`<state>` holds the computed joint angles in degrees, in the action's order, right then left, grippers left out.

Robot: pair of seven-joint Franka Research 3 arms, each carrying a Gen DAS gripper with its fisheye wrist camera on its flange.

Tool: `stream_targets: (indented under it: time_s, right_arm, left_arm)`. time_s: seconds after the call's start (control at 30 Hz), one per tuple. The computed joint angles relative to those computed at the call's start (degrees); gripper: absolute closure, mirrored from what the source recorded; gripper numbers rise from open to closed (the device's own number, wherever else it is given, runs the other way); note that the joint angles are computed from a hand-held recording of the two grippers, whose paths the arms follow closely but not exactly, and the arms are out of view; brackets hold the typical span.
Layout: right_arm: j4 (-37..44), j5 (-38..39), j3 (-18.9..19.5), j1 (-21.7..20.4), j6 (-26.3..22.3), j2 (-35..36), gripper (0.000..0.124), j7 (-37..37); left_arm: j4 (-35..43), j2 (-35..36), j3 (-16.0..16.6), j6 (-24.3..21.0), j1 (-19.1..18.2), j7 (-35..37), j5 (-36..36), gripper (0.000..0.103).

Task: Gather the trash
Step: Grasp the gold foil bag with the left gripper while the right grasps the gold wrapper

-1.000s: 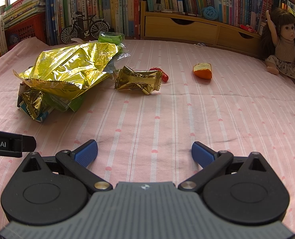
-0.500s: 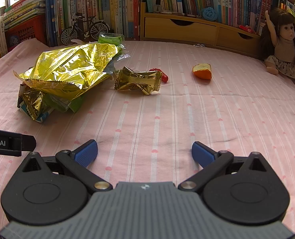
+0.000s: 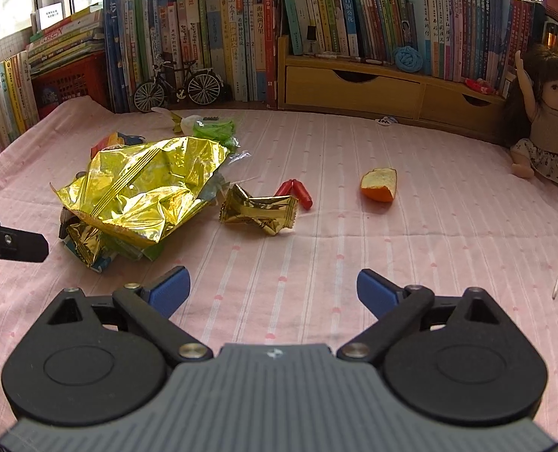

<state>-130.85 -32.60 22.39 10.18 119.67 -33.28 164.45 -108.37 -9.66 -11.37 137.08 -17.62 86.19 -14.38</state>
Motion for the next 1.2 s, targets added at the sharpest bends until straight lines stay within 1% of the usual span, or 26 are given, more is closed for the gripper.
stream_targets:
  time_s: [0.1, 0.17, 0.2, 0.23, 0.33, 0.4, 0.43, 0.5, 0.6, 0.67, 0.77, 0.87, 0.93, 1.03, 1.1, 1.13, 1.17, 1.2]
  right_arm:
    - [-1.06, 1.87, -2.74, -0.34, 0.99, -1.64, 0.031, -1.16]
    - [-1.60, 2.94, -3.91, -1.34, 1.35, -2.53, 0.035, -1.85]
    - [-1.77, 3.27, -4.21, -1.90, 1.54, -2.84, 0.038, -2.25]
    - [-1.90, 3.57, -4.76, -2.55, 1.69, -3.08, 0.039, -2.94]
    - [-2.57, 4.53, -6.37, -3.70, 3.67, -3.59, 0.042, -6.40]
    - [-3.01, 4.92, -7.78, -3.47, 6.08, -3.33, 0.042, -12.17]
    - [-3.06, 4.99, -8.18, -3.25, 7.10, -2.99, 0.043, -15.57]
    - [-3.12, 4.93, -8.35, -3.30, 9.00, -2.24, 0.045, -21.11]
    - [-3.55, 6.40, -9.33, -3.06, 13.30, -1.05, 0.049, -28.13]
    - [-3.72, 7.84, -9.86, -3.17, 16.17, -0.19, 0.051, -31.65]
    - [-3.69, 9.64, -10.05, -3.63, 19.62, 1.25, 0.055, -36.13]
    - [-3.48, 10.94, -9.71, -4.38, 21.57, 2.50, 0.061, -38.90]
    - [-3.55, 11.92, -9.70, -4.60, 22.32, 3.07, 0.066, -40.50]
    - [-3.88, 13.10, -9.64, -5.00, 23.21, 3.66, 0.076, -41.86]
    - [-4.32, 12.90, -9.19, -5.61, 24.07, 3.57, 0.079, -42.06]
    - [-4.34, 12.98, -9.12, -5.73, 24.28, 3.62, 0.080, -42.41]
    - [-4.37, 12.88, -8.85, -6.00, 24.42, 3.60, 0.081, -42.36]
    - [-4.56, 12.87, -8.68, -6.16, 24.70, 3.42, 0.089, -42.28]
  left_arm:
    - [1.50, 0.79, -0.63, 3.69, -0.35, -1.90, -0.50, 0.008]
    - [2.58, 2.06, -0.94, 7.52, -1.00, -2.05, -2.06, 0.013]
    - [2.92, 2.73, -1.12, 9.32, -1.31, -1.36, -2.43, 0.014]
    - [4.13, 4.00, -1.60, 10.53, -1.61, -0.68, -1.55, 0.014]
    - [7.04, 7.36, -3.25, 11.97, -2.00, -1.09, 3.84, 0.014]
    - [8.17, 8.78, -3.90, 11.25, -2.29, -1.06, 4.83, 0.013]
    - [8.54, 9.14, -4.13, 10.50, -2.33, -2.37, 5.62, 0.013]
    - [8.66, 9.30, -4.45, 8.92, -2.37, -6.59, 7.09, 0.013]
    - [7.05, 8.02, -4.32, 7.12, -2.11, -13.61, 6.30, 0.015]
    - [6.21, 7.42, -4.07, 6.61, -1.95, -16.71, 4.66, 0.018]
    - [5.79, 7.28, -3.92, 5.91, -1.83, -20.33, 3.69, 0.018]
    - [6.59, 8.37, -4.06, 4.61, -1.80, -24.59, 4.68, 0.019]
    - [7.58, 9.84, -4.04, 3.71, -1.71, -25.90, 2.30, 0.021]
    - [8.23, 11.95, -4.25, 4.12, -1.36, -27.71, -2.43, 0.030]
    - [8.79, 13.11, -4.57, 4.95, -1.46, -29.93, -1.25, 0.037]
    - [9.05, 13.41, -4.68, 5.22, -1.63, -31.54, 0.52, 0.051]
    - [9.52, 13.70, -4.77, 5.05, -1.83, -33.03, 2.44, 0.067]
    - [9.73, 13.79, -4.92, 5.30, -1.89, -33.35, 3.19, 0.069]
